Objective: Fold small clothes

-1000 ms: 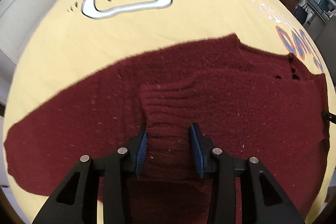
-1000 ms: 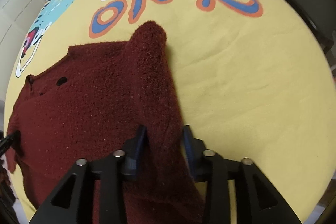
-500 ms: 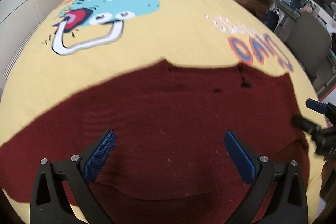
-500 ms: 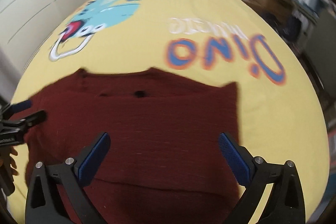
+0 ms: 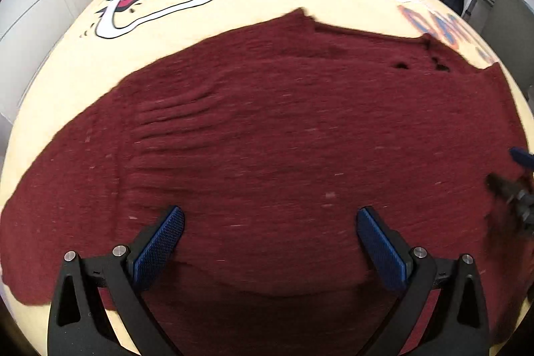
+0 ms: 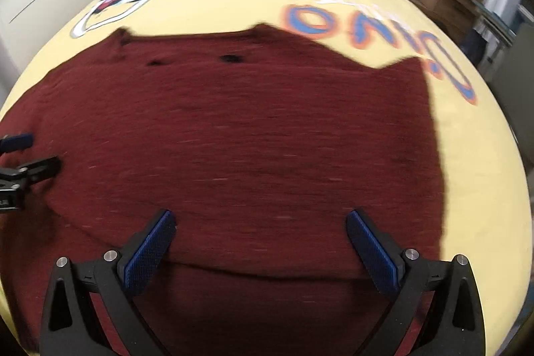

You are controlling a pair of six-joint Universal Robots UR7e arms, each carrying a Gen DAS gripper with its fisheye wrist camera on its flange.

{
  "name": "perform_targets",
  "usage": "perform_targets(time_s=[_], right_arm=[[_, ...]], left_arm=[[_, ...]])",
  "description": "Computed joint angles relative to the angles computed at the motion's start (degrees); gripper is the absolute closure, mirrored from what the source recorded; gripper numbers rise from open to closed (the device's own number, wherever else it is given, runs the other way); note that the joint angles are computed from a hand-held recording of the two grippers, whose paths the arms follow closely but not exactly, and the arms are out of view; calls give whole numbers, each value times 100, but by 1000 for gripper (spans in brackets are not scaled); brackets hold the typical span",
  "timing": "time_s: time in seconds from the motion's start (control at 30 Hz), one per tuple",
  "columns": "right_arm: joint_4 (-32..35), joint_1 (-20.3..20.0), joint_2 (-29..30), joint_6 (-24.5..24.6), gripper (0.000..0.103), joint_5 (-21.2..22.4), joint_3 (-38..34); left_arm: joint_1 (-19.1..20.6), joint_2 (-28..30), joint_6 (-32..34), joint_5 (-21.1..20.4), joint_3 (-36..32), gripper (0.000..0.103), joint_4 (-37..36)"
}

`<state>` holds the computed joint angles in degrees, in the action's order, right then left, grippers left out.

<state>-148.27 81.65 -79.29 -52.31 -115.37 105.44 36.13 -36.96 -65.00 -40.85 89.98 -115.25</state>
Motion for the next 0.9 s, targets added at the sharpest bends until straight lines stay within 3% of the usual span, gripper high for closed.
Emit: perform_targets(time_s=[0.13, 0.43, 0.57, 0.7, 0.9], right_arm=[[182, -176, 100, 184, 1, -34, -363], [-348, -272, 68, 50, 0, 42, -68], [-91, -257, 29, 101, 1, 83, -151], [367, -163, -243, 193, 1, 64, -224], [1169, -242, -843, 387, 0, 411, -190]], left_arm=[[31, -97, -18, -73, 224, 1, -301], [-20, 116, -588, 101, -130, 1, 518], [-47, -45, -764, -16, -122, 1, 677], [-248, -513, -1478, 62, 138, 1, 1128], [-467, -1912, -2915, -195, 1176, 1, 1705]])
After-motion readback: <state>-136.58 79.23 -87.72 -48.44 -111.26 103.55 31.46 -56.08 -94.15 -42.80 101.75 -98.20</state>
